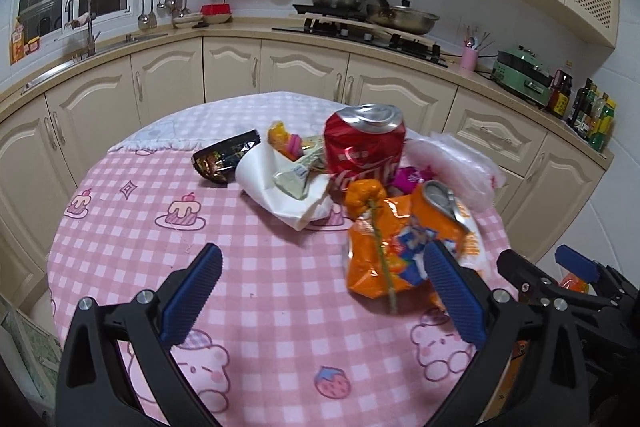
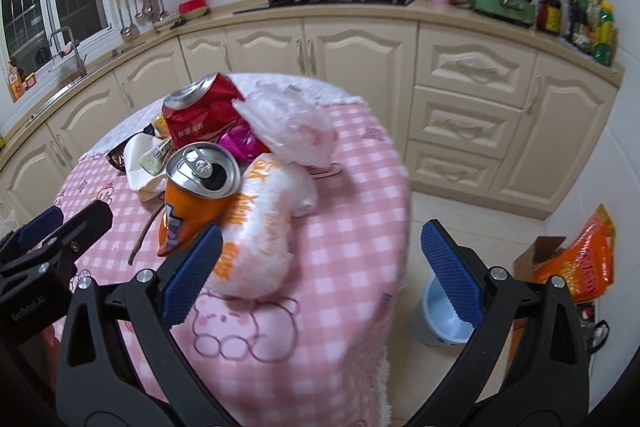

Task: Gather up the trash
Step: 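Grasp the orange crushed can with the left tool while the right tool grasps the white plastic bag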

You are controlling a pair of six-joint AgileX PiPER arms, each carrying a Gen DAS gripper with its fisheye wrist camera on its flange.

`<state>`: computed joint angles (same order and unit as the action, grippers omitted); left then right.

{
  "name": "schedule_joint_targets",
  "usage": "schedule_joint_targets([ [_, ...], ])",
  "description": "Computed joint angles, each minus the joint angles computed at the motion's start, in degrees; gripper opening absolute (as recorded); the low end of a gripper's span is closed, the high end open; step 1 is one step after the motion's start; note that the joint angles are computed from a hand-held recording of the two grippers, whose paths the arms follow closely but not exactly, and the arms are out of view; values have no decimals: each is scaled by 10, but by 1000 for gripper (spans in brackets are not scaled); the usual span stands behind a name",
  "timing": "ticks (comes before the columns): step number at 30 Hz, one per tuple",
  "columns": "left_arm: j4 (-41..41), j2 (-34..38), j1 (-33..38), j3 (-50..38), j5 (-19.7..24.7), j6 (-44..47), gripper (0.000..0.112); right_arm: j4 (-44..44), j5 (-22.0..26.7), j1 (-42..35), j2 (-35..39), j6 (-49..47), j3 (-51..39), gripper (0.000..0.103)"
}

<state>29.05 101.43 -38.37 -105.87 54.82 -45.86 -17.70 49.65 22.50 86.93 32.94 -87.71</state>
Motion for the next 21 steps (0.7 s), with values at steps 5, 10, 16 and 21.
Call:
schedule_joint_targets([
  [5,-44,18,35,-8,-6,34,98,87,4,-21,48,-56,-37,97],
  [10,-87,30,56,-18,-19,68,98,124,18,-27,89,-89,-75,74],
  [16,-166,45,70,-41,-35,132,98,171,21,-41,106,-131,-90,45],
  [21,-188,68,51,-85,-27,163,98,181,13,-61,81,-142,-68,44],
])
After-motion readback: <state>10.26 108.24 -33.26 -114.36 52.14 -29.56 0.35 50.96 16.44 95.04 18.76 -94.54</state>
